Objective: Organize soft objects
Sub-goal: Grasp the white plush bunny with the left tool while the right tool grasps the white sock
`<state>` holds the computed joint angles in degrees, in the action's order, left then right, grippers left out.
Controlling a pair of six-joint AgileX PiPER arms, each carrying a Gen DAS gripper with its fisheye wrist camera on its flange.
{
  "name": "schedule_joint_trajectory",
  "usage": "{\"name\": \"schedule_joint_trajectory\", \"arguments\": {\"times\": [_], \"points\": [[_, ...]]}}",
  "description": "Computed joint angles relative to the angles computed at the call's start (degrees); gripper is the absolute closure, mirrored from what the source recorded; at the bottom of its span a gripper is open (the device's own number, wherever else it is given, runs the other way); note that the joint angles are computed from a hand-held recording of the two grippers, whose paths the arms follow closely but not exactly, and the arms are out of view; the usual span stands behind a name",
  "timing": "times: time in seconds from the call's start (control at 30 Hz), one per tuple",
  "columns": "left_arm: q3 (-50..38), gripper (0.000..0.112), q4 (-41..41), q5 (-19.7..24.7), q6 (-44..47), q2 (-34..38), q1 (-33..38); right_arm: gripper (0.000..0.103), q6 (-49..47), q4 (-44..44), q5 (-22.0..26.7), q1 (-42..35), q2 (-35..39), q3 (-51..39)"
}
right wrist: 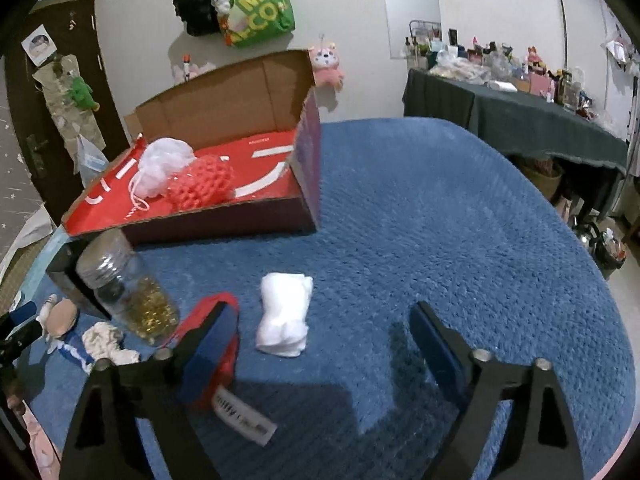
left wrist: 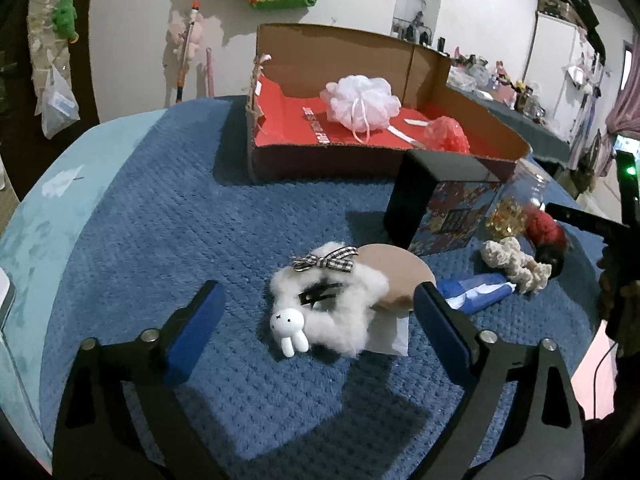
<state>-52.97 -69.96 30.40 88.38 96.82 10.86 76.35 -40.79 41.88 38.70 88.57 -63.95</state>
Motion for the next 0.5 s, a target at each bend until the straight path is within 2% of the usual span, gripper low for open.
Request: {"name": "schedule_joint_trajectory", "arguments": {"times": [0.07, 0.17, 0.23, 0.27, 0.3, 0.33, 0.5], "points": [[-0.98, 0.030, 1.34, 0.68, -0.81, 1.17, -0.22, 0.023, -3.93, 4.01, -1.42, -1.92, 0.82, -0.71], [-2.37, 0.050, 2.63, 3.73, -1.58, 2.80, 0.21, 0.032, -7.02, 6.63, -2.02, -2.85, 1.81, -1.51], [-2.12, 0.062, 1.77, 4.72, -0.15, 2.88, 0.27, 0.050, -9.16, 7.78, -2.05, -2.96, 2.60, -2.25], [-2.03, 0.067, 1.57, 5.23, 0.43, 2.85, 0.35, 0.072, -9.55, 7.77, -2.23, -2.85, 2.73, -2.35], [-2.29, 0.077, 1.80, 6.60, 0.46, 2.96, 0.75, 0.085, -10.30, 8.00, -2.94, -2.74, 2.68, -2.19], [-2.43, 0.079, 2.27, 7.76, 0.31, 3.01, 1.01, 0.085, -10.00, 7.19, -2.95, -2.35, 2.64, -2.18], [-0.09, 0.080, 0.96, 5.63, 2.73, 0.73, 0.55, 0.086, -3.47, -1.23, 0.70, 1.90, 1.63, -2.10]]}}
